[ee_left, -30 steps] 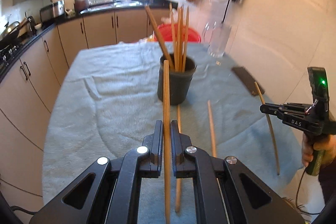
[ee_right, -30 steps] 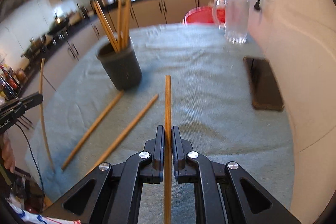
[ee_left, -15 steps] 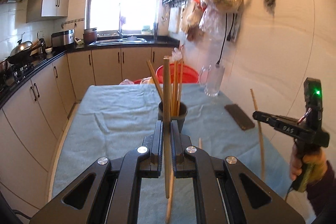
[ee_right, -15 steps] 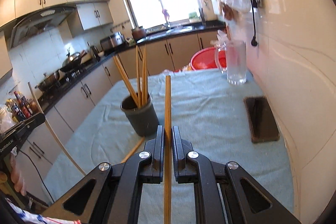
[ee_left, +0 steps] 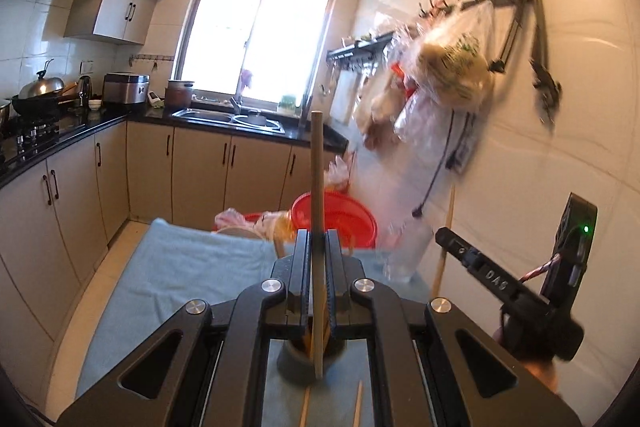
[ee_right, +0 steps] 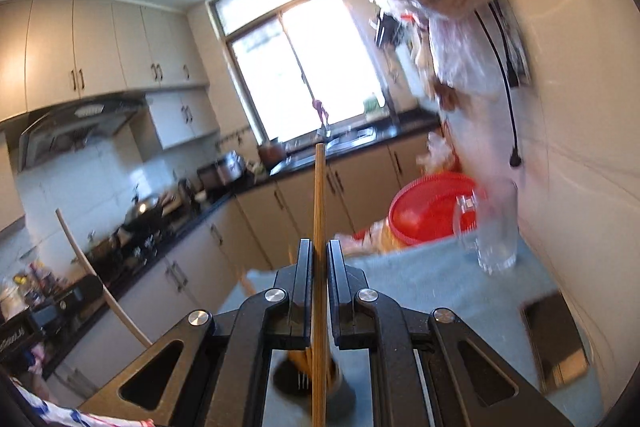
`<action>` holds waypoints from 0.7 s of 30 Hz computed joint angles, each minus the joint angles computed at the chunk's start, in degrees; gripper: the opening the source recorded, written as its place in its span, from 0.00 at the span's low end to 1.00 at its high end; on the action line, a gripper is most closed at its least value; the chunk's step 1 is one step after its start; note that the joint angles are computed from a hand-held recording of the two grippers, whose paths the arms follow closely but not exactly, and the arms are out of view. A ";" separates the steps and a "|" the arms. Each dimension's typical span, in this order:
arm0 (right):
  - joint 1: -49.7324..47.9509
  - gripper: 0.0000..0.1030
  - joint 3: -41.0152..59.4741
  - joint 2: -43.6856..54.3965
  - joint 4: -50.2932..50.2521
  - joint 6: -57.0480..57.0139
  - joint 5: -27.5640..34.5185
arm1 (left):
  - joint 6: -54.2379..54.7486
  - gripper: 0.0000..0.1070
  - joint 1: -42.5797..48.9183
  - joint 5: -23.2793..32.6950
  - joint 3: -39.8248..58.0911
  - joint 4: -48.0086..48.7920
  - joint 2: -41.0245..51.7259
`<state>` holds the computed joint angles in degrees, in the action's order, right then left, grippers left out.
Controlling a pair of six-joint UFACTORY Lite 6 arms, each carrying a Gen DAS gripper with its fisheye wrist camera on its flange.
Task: Organize utensils
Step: 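Lower both chopsticks into the black holder and open both tools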
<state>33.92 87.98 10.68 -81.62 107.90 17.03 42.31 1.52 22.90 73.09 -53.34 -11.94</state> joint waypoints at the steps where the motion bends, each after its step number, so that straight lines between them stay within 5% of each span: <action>1: -0.38 0.06 3.67 3.04 -0.06 0.17 0.13 | 0.16 0.06 -0.46 -1.00 2.20 -0.43 2.61; 11: -3.70 0.06 26.02 24.79 -0.12 4.56 -1.32 | -0.73 0.06 -4.15 -7.64 12.51 0.82 19.83; 21: -2.03 0.07 22.13 26.14 -4.92 7.04 0.17 | 0.59 0.06 -5.10 -10.42 9.99 0.16 23.93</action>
<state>31.89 110.11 36.81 -86.55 114.94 17.20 42.89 -3.58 12.48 83.08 -53.18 11.99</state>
